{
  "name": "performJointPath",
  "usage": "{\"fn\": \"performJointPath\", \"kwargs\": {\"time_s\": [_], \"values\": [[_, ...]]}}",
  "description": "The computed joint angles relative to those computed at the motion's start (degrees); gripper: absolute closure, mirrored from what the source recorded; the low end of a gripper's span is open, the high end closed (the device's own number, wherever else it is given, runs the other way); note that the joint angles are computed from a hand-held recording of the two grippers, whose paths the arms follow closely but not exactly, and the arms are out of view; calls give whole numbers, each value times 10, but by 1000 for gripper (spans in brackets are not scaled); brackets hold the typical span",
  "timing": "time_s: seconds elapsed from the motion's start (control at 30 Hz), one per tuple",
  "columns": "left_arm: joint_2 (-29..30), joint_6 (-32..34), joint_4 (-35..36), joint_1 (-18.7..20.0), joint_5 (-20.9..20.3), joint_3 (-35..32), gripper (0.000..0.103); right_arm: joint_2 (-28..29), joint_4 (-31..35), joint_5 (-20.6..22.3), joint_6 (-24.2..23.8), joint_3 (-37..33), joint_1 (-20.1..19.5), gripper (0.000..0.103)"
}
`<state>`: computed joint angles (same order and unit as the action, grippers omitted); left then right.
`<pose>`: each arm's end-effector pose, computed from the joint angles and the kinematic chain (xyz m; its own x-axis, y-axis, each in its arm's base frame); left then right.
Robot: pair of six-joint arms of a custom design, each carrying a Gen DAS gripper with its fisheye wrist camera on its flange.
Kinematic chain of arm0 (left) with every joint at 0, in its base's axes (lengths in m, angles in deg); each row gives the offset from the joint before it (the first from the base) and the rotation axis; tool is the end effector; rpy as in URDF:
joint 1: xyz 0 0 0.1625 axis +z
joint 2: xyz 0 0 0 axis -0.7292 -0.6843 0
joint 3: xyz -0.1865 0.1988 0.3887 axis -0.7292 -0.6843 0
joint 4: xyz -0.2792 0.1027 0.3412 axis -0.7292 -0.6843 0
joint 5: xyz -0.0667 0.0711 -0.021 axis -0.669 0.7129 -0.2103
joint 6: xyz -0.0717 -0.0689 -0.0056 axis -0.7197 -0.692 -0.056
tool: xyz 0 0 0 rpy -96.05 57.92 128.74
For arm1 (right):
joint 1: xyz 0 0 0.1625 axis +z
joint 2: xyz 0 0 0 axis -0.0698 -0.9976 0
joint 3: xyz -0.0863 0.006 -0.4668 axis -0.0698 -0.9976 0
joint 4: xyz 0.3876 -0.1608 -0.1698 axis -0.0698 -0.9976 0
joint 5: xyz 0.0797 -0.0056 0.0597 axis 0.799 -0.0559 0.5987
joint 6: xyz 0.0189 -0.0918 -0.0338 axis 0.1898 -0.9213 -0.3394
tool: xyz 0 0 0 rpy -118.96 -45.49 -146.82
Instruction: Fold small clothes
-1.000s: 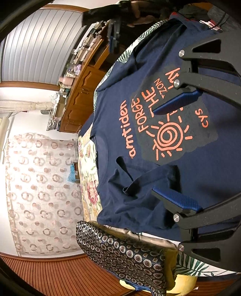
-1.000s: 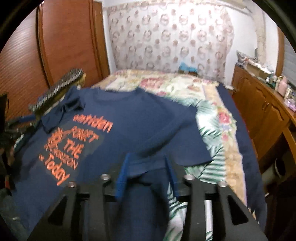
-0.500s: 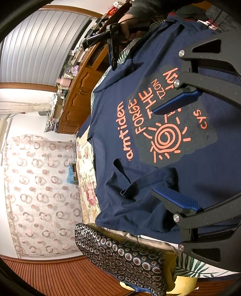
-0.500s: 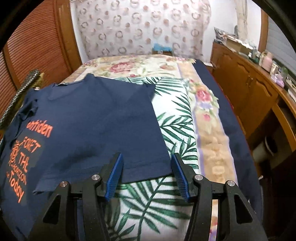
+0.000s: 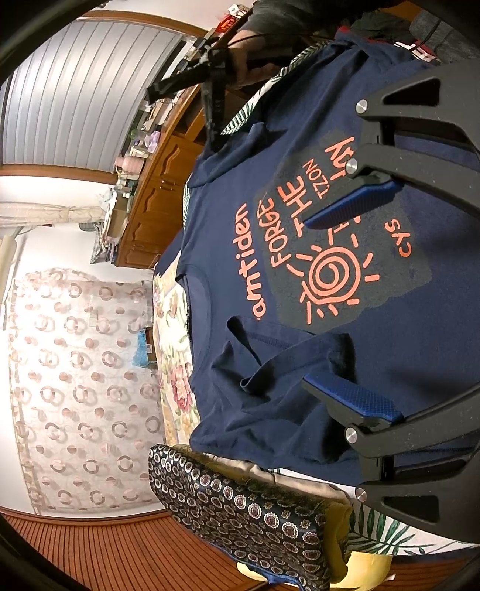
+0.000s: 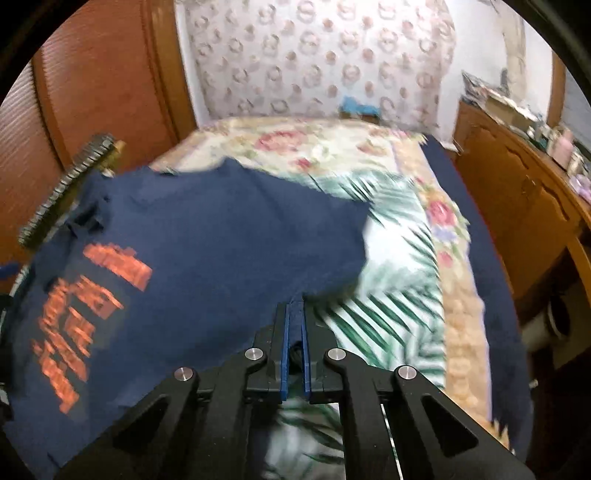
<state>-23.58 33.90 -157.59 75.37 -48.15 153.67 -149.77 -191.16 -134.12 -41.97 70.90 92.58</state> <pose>-0.1710 -0.3154 0.1559 -0.6605 0.5167 -0.5448 0.7418 0.5612 -0.3671 0.0913 -0.3876 0.2098 -0.7201 -0.1752 0.6714 -0.6020 0.6390 -0.4789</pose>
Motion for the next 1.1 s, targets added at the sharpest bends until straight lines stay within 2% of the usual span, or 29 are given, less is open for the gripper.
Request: {"fn": "performJointPath", "kwargs": {"time_s": [0.27,0.5,0.6,0.67,0.73,0.9,1.0,1.1], "values": [[-14,-2,1,5,2,4,23,38,24,-4,-5,-46,78,98],[-21,2,0,8,1,7,23,66,70,2,8,-89,93,98],[-23,4,-1,9,3,7,23,68,84,0,17,-96,91,81],[-25,5,-2,13,4,5,23,66,82,-2,18,-95,93,60],[-26,7,-2,17,5,4,23,60,68,-8,9,-86,89,50],[-24,23,-3,29,8,-7,23,67,47,-42,-2,-77,86,50],[-21,41,-2,44,8,-20,23,78,17,-62,-25,-67,73,50],[-16,60,-3,61,5,-35,23,87,13,-69,-20,-65,58,50]]}}
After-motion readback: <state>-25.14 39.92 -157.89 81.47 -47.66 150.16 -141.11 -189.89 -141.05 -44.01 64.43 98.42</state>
